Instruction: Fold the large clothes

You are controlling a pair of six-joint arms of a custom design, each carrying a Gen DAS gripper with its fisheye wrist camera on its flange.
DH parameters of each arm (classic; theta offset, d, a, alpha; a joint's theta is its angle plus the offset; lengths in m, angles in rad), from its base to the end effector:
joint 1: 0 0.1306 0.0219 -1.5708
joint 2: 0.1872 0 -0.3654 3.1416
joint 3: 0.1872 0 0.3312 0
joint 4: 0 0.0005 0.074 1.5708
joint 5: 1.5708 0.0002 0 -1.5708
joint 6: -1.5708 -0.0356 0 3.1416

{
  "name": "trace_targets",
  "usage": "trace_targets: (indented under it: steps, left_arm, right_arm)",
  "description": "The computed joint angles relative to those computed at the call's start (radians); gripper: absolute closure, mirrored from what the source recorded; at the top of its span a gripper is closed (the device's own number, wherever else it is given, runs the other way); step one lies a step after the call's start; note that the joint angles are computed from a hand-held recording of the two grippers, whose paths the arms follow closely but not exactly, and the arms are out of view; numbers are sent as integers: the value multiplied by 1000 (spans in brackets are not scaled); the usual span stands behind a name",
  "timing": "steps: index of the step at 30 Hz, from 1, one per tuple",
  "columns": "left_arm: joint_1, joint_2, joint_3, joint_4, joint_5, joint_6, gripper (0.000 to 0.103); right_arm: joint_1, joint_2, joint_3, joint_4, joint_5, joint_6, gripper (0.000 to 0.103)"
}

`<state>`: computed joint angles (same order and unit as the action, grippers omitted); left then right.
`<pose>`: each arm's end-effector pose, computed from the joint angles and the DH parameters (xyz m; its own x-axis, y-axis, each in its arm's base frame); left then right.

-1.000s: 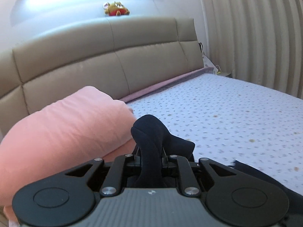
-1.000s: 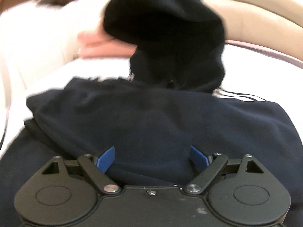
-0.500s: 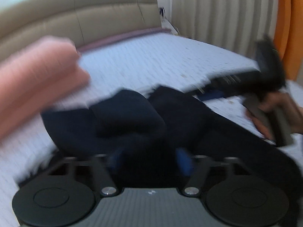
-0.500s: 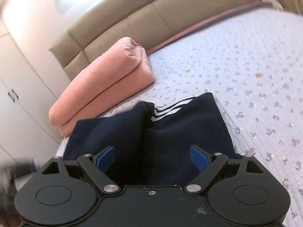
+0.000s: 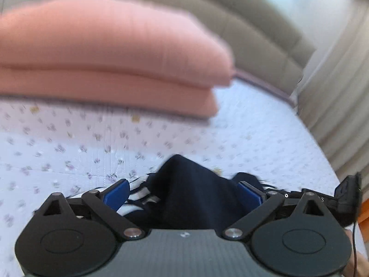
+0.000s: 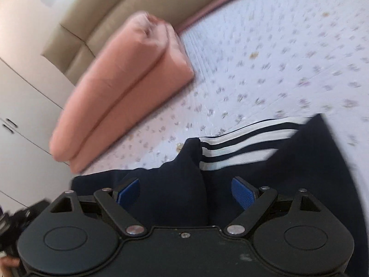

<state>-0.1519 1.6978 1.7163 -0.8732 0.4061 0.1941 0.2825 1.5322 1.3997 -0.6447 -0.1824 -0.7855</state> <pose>0.5275 -0.0955 0.4036 -0.8079 -0.0556 -0.5866 0.2441 0.8745 -0.4190 0.4611 0.1400 0.3716 -0.7579 0.5042 -0.4141 0.1947 0.7805 0.5941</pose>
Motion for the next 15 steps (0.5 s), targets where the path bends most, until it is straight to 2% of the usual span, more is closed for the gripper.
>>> trace_targets:
  steps: [1, 2, 3, 4, 5, 6, 7, 8, 9, 10, 11, 12, 14, 15]
  left_arm:
    - [3, 63, 72, -66, 17, 6, 13]
    - [8, 107, 116, -107, 58, 12, 53]
    - [17, 130, 120, -98, 118, 33, 83]
    - [21, 123, 87, -39, 141, 73, 93]
    - [22, 85, 15, 71, 112, 121, 93]
    - [25, 46, -61, 167, 97, 148, 93]
    - [39, 8, -146, 274, 119, 192, 94]
    - [49, -15, -207, 331, 123, 228, 94]
    - [54, -36, -248, 338, 105, 249, 94]
    - [61, -44, -270, 333, 88, 271, 95]
    - [76, -52, -299, 343, 81, 310, 95]
    - [92, -55, -319, 359, 107, 353, 94]
    - [120, -76, -346, 373, 177, 420, 83]
    - [132, -89, -351, 364, 212, 425, 78]
  right_arm:
    - [2, 22, 20, -16, -5, -7, 0]
    - [4, 30, 19, 9, -21, -13, 5]
    - [5, 23, 2, 67, -35, 1, 45]
    - [16, 7, -7, 88, 9, 24, 95]
    - [32, -7, -4, 87, 110, 50, 98]
    - [26, -17, -14, 107, 139, 73, 99]
    - [8, -22, -27, 123, 125, 56, 100]
    - [-16, -12, -27, 109, 88, 20, 100]
    - [-28, 0, -25, 87, 77, -1, 100]
    - [-28, 7, -22, 64, 84, 17, 100]
    - [-28, 8, -30, 72, 68, 40, 98]
    - [-29, -1, -41, 82, 47, 38, 92]
    - [-35, -23, -52, 71, 15, -14, 59]
    - [-39, -44, -55, 41, -6, -27, 33]
